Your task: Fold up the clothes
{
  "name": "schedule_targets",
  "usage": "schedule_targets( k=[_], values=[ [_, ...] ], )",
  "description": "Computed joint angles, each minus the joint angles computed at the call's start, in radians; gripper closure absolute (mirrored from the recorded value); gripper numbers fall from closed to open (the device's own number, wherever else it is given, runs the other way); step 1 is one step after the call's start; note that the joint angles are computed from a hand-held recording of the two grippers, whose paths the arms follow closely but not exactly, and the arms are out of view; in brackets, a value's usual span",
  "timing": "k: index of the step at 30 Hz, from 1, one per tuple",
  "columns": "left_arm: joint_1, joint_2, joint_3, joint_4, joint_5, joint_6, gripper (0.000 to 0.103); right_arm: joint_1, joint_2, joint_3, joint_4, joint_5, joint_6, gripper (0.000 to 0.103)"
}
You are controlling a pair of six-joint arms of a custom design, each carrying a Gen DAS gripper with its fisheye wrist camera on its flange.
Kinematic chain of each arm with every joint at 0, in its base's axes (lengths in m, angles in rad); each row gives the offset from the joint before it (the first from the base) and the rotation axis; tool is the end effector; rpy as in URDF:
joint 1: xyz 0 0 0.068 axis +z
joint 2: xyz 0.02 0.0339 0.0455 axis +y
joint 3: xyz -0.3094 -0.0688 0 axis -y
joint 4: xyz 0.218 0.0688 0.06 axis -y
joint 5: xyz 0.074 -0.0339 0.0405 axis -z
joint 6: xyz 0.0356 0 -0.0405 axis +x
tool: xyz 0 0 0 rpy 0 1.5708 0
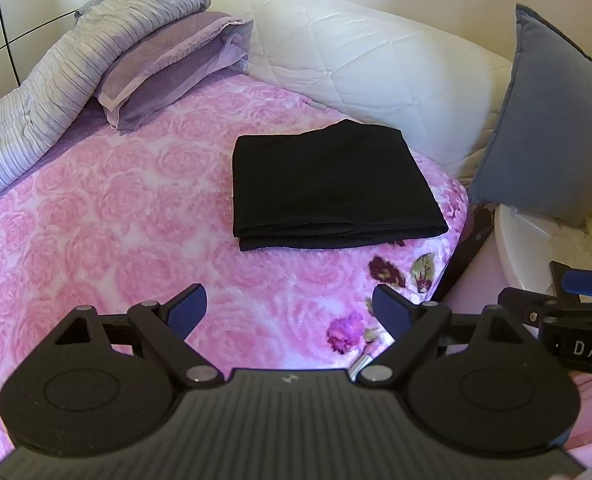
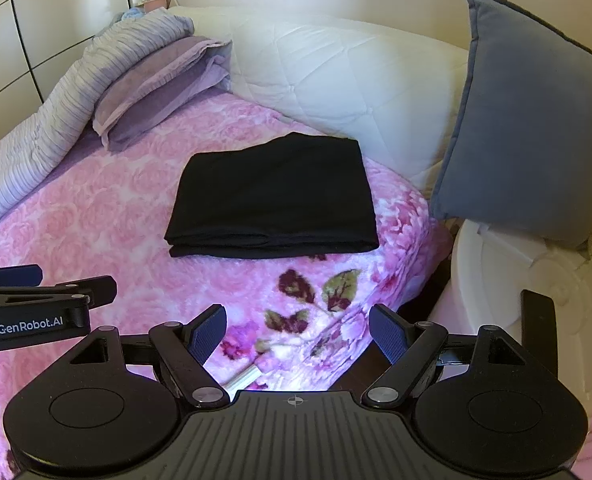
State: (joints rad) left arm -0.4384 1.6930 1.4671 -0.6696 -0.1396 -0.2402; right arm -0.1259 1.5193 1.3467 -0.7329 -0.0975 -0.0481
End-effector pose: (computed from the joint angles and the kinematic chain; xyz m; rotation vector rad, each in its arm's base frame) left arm 0.3207 -0.1449 0.3450 0.1831 2.4515 -0.1252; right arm 0.2948 -0.0338 0.3581 0.0545 2.4702 0.0459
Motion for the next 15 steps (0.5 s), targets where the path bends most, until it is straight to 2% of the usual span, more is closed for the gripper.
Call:
schedule_targets(
  k=[15],
  values=[
    [-0.011, 0.020, 0.001, -0.005, -0.009, -0.012, 0.015, -0.021, 0.016, -0.011, 0.005, -0.010, -0.021, 0.022]
  ],
)
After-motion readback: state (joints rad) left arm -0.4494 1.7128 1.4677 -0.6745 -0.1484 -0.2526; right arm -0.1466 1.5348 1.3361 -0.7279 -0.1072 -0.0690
